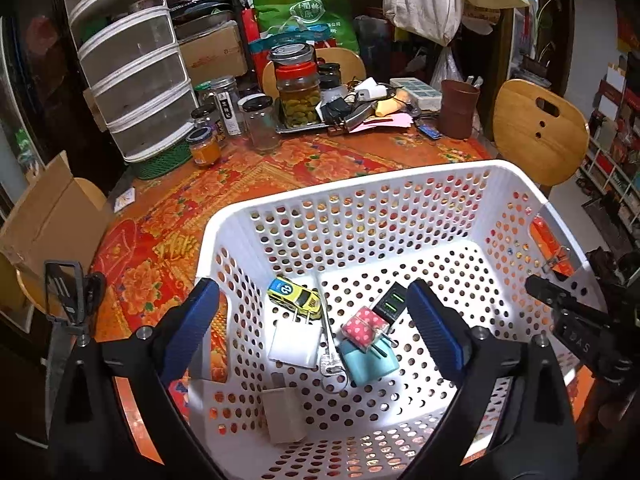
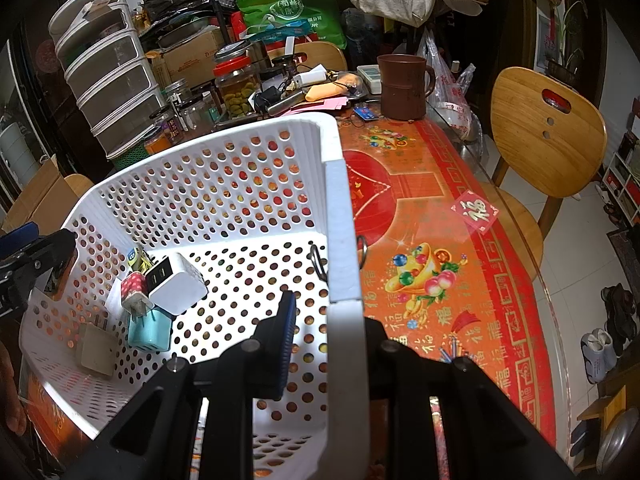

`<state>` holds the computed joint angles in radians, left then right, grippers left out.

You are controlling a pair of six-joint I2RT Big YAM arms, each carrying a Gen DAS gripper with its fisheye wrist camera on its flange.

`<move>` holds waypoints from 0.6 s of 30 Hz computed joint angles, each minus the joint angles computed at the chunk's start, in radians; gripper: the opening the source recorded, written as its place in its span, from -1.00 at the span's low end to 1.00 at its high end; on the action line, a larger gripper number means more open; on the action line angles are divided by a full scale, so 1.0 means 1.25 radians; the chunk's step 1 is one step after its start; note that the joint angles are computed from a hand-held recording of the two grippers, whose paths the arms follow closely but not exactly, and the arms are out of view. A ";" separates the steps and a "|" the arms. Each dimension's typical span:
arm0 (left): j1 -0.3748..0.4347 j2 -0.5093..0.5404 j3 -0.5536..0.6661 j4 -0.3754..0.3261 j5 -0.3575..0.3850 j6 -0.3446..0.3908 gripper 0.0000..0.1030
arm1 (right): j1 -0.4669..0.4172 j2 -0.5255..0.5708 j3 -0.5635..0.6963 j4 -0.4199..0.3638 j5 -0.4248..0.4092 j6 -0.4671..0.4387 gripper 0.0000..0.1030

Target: Organize rigid objects

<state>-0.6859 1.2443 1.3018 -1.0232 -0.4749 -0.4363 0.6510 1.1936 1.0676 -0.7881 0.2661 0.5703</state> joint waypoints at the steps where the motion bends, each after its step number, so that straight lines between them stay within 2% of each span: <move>1: 0.001 -0.010 -0.009 0.008 0.005 0.001 0.81 | -0.001 0.000 -0.001 0.002 -0.002 -0.001 -0.51; 4: -0.006 -0.054 -0.049 0.045 -0.006 0.008 0.84 | 0.003 -0.007 -0.005 0.004 0.015 0.003 -0.38; 8: -0.038 -0.139 -0.104 0.072 -0.062 0.018 0.99 | 0.027 -0.039 -0.001 -0.042 0.070 0.030 -0.24; 9: -0.051 -0.160 -0.115 0.071 -0.082 0.017 0.99 | 0.049 -0.066 -0.008 -0.045 0.097 0.033 -0.13; 10: -0.070 -0.189 -0.129 0.065 -0.113 0.008 0.99 | 0.068 -0.083 -0.012 -0.049 0.119 0.039 0.13; 11: -0.090 -0.216 -0.140 0.052 -0.136 -0.006 0.99 | 0.105 -0.109 -0.016 -0.061 0.161 0.049 0.30; 12: -0.106 -0.240 -0.148 0.039 -0.148 -0.016 0.99 | 0.142 -0.132 -0.021 -0.065 0.200 0.052 0.60; 13: -0.129 -0.273 -0.159 0.026 -0.157 -0.029 0.99 | 0.173 -0.151 -0.027 -0.064 0.229 0.051 0.81; 15: -0.178 -0.327 -0.172 -0.013 -0.185 -0.069 0.99 | 0.276 -0.189 -0.036 -0.072 0.328 0.062 1.00; 17: -0.251 -0.381 -0.185 -0.068 -0.237 -0.133 0.99 | 0.379 -0.200 -0.026 -0.126 0.435 0.111 1.00; 18: -0.299 -0.402 -0.188 -0.112 -0.276 -0.181 0.99 | 0.441 -0.199 -0.016 -0.171 0.492 0.157 1.00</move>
